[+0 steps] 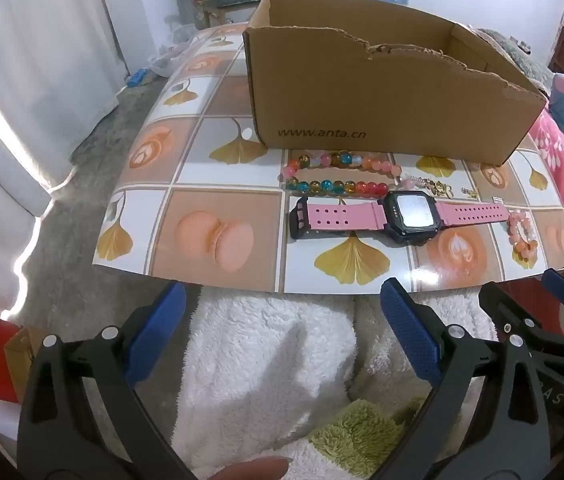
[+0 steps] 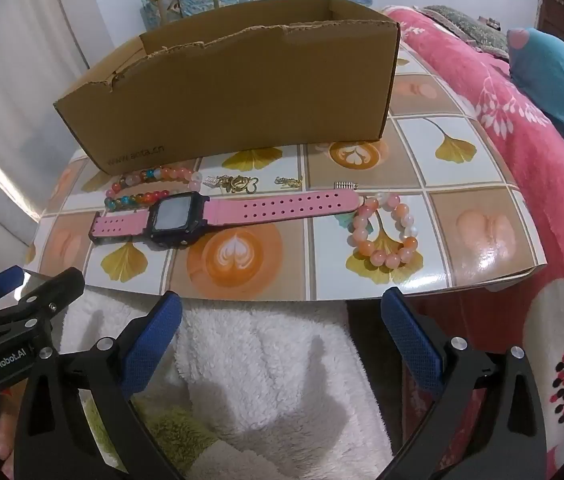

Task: Organize jewelry

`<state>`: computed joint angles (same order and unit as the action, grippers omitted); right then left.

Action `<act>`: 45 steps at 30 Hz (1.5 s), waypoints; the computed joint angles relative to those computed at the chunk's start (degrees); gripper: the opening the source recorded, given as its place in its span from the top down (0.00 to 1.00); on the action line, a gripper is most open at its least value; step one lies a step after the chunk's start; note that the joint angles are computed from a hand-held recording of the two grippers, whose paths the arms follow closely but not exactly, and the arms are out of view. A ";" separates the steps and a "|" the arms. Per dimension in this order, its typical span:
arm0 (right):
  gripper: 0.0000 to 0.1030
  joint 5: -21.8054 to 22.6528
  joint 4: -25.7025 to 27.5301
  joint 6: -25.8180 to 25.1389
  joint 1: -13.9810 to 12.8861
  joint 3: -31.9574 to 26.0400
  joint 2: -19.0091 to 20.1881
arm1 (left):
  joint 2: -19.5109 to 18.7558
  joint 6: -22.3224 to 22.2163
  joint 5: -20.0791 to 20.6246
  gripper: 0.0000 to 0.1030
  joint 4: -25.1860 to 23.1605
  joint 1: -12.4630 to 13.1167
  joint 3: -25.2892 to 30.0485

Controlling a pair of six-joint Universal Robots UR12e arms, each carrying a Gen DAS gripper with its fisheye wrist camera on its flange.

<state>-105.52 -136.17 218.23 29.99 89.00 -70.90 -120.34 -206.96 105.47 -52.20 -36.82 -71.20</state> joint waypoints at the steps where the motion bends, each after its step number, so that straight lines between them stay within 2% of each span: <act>1: 0.06 -0.01 0.00 -0.04 0.01 -0.02 0.02 | -0.01 0.01 0.12 0.09 0.04 -0.02 -0.01; 45: 0.06 -1.28 1.36 -0.75 0.19 -0.94 0.13 | 0.22 -0.09 -0.93 0.09 0.93 0.42 -0.48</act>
